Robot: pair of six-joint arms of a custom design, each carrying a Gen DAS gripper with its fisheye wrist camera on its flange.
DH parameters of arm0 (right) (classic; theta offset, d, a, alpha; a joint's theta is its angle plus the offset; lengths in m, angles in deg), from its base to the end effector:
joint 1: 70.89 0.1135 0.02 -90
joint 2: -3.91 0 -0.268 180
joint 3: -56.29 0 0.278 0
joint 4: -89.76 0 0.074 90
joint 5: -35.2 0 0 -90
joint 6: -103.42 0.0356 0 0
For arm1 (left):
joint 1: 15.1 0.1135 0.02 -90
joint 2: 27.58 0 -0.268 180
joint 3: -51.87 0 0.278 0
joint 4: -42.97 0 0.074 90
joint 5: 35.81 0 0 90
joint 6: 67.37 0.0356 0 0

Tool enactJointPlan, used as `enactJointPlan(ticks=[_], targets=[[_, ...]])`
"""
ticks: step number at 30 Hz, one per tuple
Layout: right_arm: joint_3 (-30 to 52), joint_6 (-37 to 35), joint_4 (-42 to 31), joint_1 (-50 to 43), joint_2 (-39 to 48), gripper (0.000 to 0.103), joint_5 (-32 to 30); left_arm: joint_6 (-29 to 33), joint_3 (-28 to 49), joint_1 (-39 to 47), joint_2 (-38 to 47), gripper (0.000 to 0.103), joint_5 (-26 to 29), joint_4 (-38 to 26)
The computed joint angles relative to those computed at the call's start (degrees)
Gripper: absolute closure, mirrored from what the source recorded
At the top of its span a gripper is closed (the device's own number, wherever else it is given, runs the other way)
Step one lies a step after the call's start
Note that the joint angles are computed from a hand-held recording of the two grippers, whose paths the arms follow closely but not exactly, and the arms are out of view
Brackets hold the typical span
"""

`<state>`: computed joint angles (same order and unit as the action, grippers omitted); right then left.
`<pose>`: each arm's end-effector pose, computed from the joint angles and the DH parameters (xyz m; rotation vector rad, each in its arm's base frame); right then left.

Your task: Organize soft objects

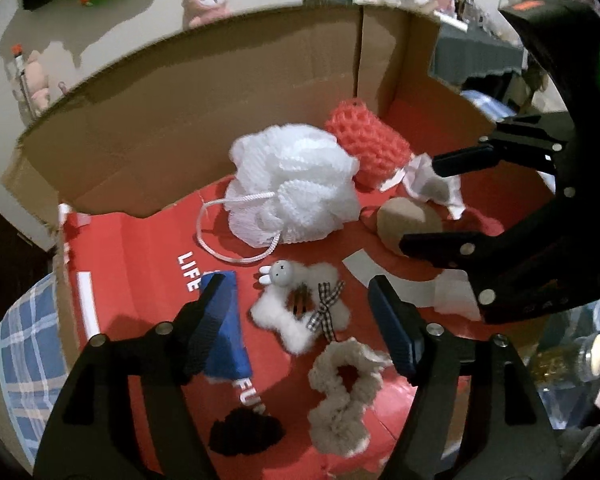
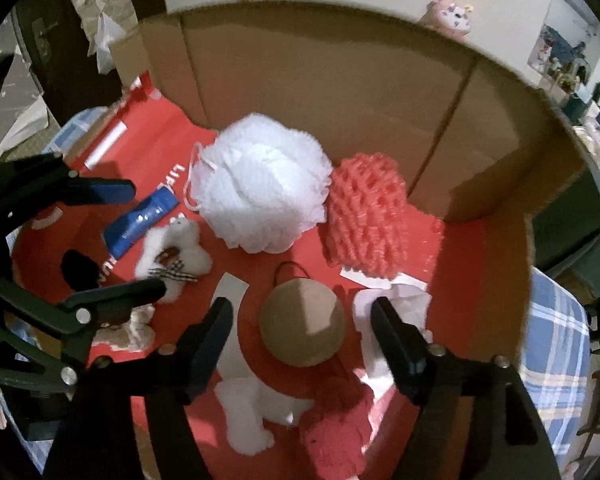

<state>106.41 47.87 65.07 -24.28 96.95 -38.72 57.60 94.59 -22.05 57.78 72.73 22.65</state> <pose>0.1988 0.1960 0.0918 -0.2082 2.6578 0.0566 0.2486 -0.0417 0.0963 1.0241 2.3886 -0.2601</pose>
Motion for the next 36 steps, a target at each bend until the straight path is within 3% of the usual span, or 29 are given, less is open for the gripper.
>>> enactJointPlan(ticks=[6,12,16,23,36], targets=[[-3.29,8.58,-6.24,7.96,-11.22,0.005,8.03,1.26,-3.42,6.54,-9.96,0.03,5.95,-6.09],[-5.04,20.88,-14.84,17.56,-18.84,0.0,15.84,2.05,-7.1,12.08,-19.95,0.029,10.18,-11.74],[-3.74,28.7,-19.95,24.04,-17.36,0.0,20.38,1.6,-8.89,15.08,-22.92,0.029,12.23,-14.21],[-2.09,41.53,-26.26,30.35,-12.92,0.0,23.53,2.81,-13.09,17.97,-29.22,0.029,11.09,-16.87],[-3.01,52.14,-24.77,33.83,-6.03,0.0,23.1,2.12,-18.07,20.02,-31.78,0.029,8.36,-13.68]])
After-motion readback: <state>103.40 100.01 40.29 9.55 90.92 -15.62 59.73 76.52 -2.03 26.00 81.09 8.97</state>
